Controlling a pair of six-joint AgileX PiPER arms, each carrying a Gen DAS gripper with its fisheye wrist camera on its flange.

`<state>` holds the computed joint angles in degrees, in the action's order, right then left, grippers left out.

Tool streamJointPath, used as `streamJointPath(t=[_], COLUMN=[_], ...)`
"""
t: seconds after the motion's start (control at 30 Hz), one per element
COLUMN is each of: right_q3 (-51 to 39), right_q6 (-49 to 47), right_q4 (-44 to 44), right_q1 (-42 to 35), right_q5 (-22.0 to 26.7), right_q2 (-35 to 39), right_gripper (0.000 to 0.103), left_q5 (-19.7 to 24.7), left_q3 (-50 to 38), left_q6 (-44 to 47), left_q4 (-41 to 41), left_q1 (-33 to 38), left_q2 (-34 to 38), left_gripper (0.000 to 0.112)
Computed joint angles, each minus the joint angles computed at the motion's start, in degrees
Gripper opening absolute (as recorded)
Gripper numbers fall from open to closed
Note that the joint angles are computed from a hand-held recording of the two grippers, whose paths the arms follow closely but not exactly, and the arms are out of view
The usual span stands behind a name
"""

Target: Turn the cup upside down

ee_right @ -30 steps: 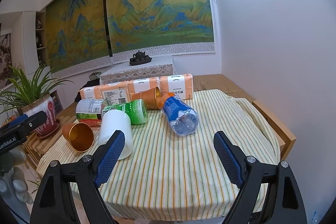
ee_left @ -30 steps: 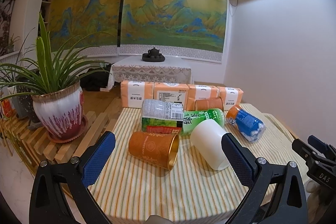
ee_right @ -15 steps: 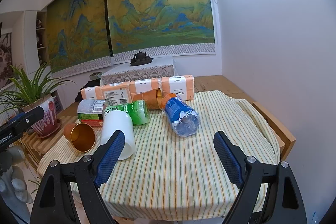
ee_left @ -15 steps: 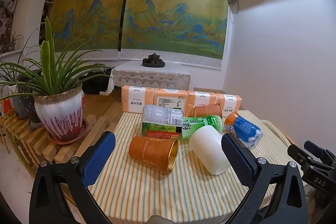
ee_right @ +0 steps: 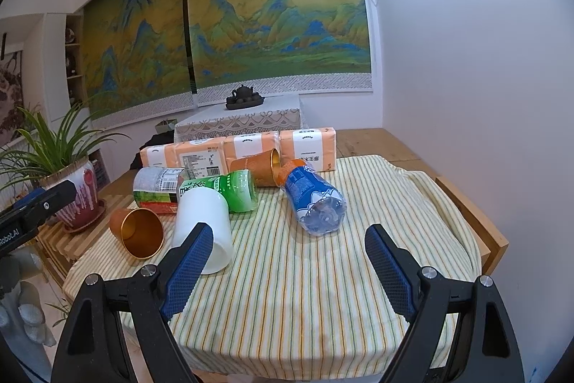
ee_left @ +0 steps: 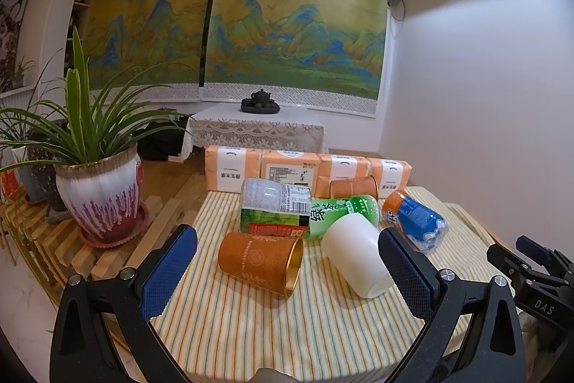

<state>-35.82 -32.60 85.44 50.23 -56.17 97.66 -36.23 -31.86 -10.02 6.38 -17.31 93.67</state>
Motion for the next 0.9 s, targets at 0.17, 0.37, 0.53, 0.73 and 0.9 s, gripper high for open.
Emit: streamJointPath(t=[0.17, 0.37, 0.53, 0.73, 0.9], right_q3=[-0.30, -0.42, -2.81, -7.52, -10.27], right_q6=[-0.64, -0.85, -5.50, -5.70, -1.91], right_q4=[-1.15, -5.30, -9.37, -14.86, -19.02], right_q1=[-1.38, -5.53, -11.63, -21.48, -26.02], right_q5=[1.27, 5.42, 12.39, 25.95, 32.74], right_q2=[0.21, -0.26, -0.73, 0.12, 1.64], right_gripper=[0.084, 0.084, 0.084, 0.084, 0.084], left_q5=[0.55, 1.42, 3.25, 7.30, 10.91], left_q3=[-1.09, -2.88, -5.27, -9.70, -12.88], left_q6=[-0.03, -0.20, 0.64, 2.67, 3.76], left_q4=[0.50, 1.26, 2.10, 4.21, 7.04], left_q1=[0.20, 0.63, 0.90, 1.11, 1.86], left_q2=[1.25, 3.05, 4.87, 6.79, 7.41], left_gripper=[0.102, 0.102, 0.102, 0.102, 0.102])
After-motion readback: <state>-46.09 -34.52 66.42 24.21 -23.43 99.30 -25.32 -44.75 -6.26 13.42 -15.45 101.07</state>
